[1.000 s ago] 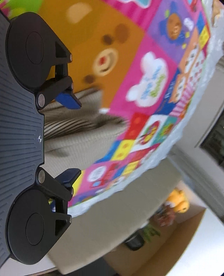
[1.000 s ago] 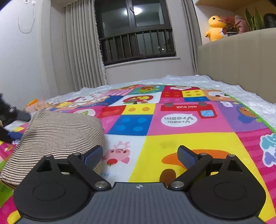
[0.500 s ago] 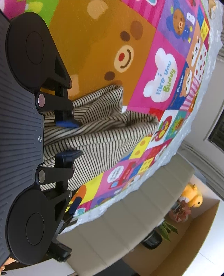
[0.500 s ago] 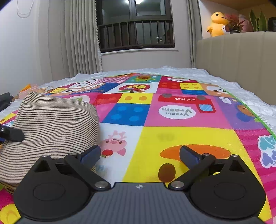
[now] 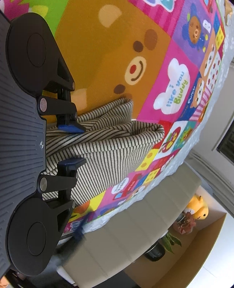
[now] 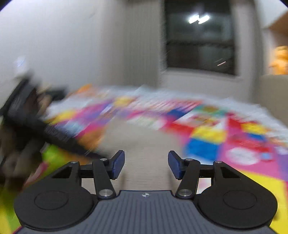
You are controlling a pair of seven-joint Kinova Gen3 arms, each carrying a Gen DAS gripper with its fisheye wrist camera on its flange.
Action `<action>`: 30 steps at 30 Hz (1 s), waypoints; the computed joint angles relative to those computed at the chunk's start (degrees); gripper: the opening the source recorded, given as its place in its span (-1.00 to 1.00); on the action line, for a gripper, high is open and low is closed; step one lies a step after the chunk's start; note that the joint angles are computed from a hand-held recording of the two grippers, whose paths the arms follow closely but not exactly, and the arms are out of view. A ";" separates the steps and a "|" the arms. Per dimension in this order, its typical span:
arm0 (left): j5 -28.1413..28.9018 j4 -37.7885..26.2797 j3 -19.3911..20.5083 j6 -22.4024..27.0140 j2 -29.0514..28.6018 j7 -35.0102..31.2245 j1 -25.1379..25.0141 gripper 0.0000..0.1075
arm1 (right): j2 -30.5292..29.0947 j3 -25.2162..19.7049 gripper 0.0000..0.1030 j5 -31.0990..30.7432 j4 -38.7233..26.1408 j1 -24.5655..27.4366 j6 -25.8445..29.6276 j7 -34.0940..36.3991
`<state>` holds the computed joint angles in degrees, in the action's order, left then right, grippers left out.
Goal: Fold clothes
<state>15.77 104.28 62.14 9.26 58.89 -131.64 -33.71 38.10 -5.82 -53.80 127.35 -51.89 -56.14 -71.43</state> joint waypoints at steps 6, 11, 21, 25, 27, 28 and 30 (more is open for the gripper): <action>-5.52 0.40 7.84 -5.44 2.04 -1.12 -2.62 -0.42 | 3.47 5.00 0.10 -8.63 -4.96 -7.17 1.43 8.66; -7.62 -7.67 3.71 -1.77 2.07 3.35 4.77 -0.40 | 1.27 -1.04 0.10 -5.28 -3.02 -1.06 0.74 8.48; 0.38 -15.28 -2.24 4.76 8.72 -1.50 7.30 -0.75 | -9.89 0.88 0.05 6.03 -5.62 13.24 17.33 4.00; 2.57 -14.78 -2.77 3.74 8.29 -4.57 7.47 -0.75 | -4.08 1.62 0.01 -1.25 -12.93 15.69 24.76 10.51; 3.61 -14.75 -3.16 3.51 7.94 -5.22 7.79 -0.75 | -1.52 6.37 0.02 -1.90 -13.78 11.56 24.76 9.25; 4.17 -14.60 -3.44 3.60 7.36 -5.23 7.82 -0.75 | -1.26 8.78 0.02 -1.30 -13.62 9.58 25.32 7.94; 5.62 -13.23 -3.65 3.02 5.40 -4.86 7.35 -0.74 | -1.19 10.41 0.02 -1.22 -13.22 7.92 25.36 7.61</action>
